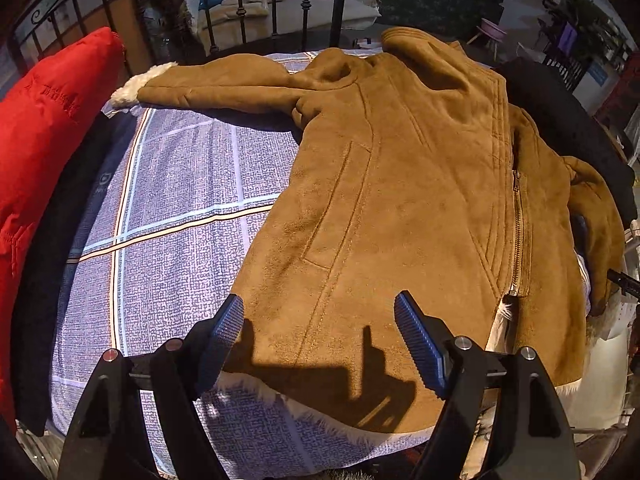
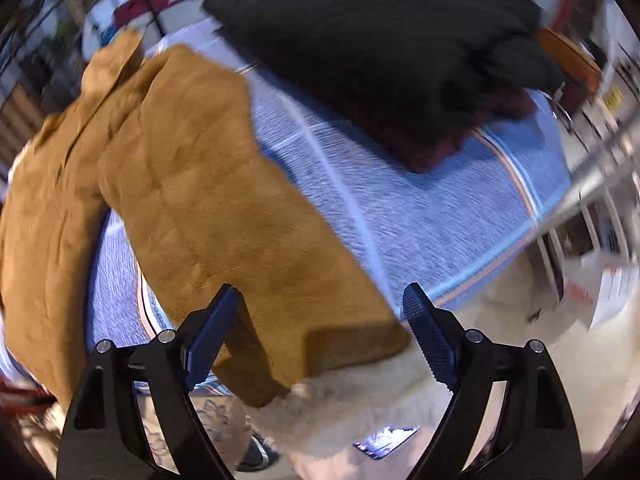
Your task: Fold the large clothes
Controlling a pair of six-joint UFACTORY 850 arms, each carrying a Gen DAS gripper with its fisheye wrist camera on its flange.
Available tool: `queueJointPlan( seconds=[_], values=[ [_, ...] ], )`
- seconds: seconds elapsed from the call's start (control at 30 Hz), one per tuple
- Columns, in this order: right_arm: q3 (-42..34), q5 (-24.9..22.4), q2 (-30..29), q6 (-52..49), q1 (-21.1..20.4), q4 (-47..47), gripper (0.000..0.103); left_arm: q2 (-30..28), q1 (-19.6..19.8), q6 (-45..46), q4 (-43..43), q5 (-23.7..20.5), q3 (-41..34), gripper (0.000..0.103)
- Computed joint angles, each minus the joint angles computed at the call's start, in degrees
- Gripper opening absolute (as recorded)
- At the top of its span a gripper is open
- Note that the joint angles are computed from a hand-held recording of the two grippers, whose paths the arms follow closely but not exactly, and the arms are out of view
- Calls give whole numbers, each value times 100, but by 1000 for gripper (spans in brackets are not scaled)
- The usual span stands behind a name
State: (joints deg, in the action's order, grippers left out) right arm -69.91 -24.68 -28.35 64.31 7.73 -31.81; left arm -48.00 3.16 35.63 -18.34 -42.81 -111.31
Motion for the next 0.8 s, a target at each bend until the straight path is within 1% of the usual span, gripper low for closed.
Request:
queueJointPlan(
  seconds=[0.03, 0.07, 0.1, 0.13, 0.17, 0.2, 0.23, 0.3, 0.33, 0.4, 0.47, 0.5, 0.53, 0.57, 0.6, 0.63, 0.67, 0.7, 0.73, 0.8],
  values=[
    [-74, -78, -55, -78, 35, -65, 71, -4, -6, -10, 17, -3, -10, 76],
    [-153, -189, -102, -184, 80, -101, 65, -10, -7, -6, 21, -7, -19, 76],
    [-289, -519, -151, -333, 153, -142, 36, -18, -8, -12, 31, -9, -31, 76],
    [-434, -948, -196, -368, 238, -295, 17, -24, -12, -32, 43, -4, -39, 76],
    [-471, -1141, -159, -333, 297, -448, 13, -32, -7, -33, 35, -13, -51, 76],
    [-484, -1411, -30, -147, 393, -841, 10, -50, -4, -37, 31, -38, -79, 76],
    [-526, -1757, 43, 78, 496, -1300, 9, -65, -5, -37, 32, -54, -101, 76],
    [-728, -2943, 95, 224, 718, -2450, 9, -102, -11, -24, 31, -86, -158, 76],
    [-799, -3308, 120, 67, 756, -2885, 9, -120, -15, -2, -1, -122, -191, 76],
    [-1013, -3502, 154, -232, 718, -3444, 9, -117, -20, 62, -114, -152, -202, 76],
    [-1297, -3908, -131, -634, 734, -4314, 9, -60, -19, 171, -244, -121, -128, 76],
    [-1358, -3958, -247, -790, 733, -4627, 10, -5, -18, 237, -313, -78, -50, 76],
    [-1435, -3881, -348, -938, 709, -4752, 13, 49, -14, 295, -377, -34, 27, 76],
    [-1528, -3726, -446, -1074, 632, -4637, 16, 102, -3, 349, -440, 7, 107, 76],
    [-1719, -3668, -614, -1273, 515, -4285, 32, 147, 11, 372, -473, 46, 181, 76],
    [-1812, -3600, -721, -1357, 410, -3998, 61, 172, 25, 367, -478, 59, 225, 76],
    [-1778, -3445, -731, -1305, 339, -3787, 67, 175, 42, 356, -478, 45, 240, 76],
    [-1613, -3203, -653, -1129, 268, -3625, 68, 163, 59, 326, -446, 23, 240, 76],
    [-1506, -3070, -607, -998, 232, -3495, 69, 140, 69, 260, -371, 10, 219, 76],
    [-1253, -2921, -495, -842, 233, -3333, 72, 67, 87, 124, -234, -36, 136, 76]
  ],
)
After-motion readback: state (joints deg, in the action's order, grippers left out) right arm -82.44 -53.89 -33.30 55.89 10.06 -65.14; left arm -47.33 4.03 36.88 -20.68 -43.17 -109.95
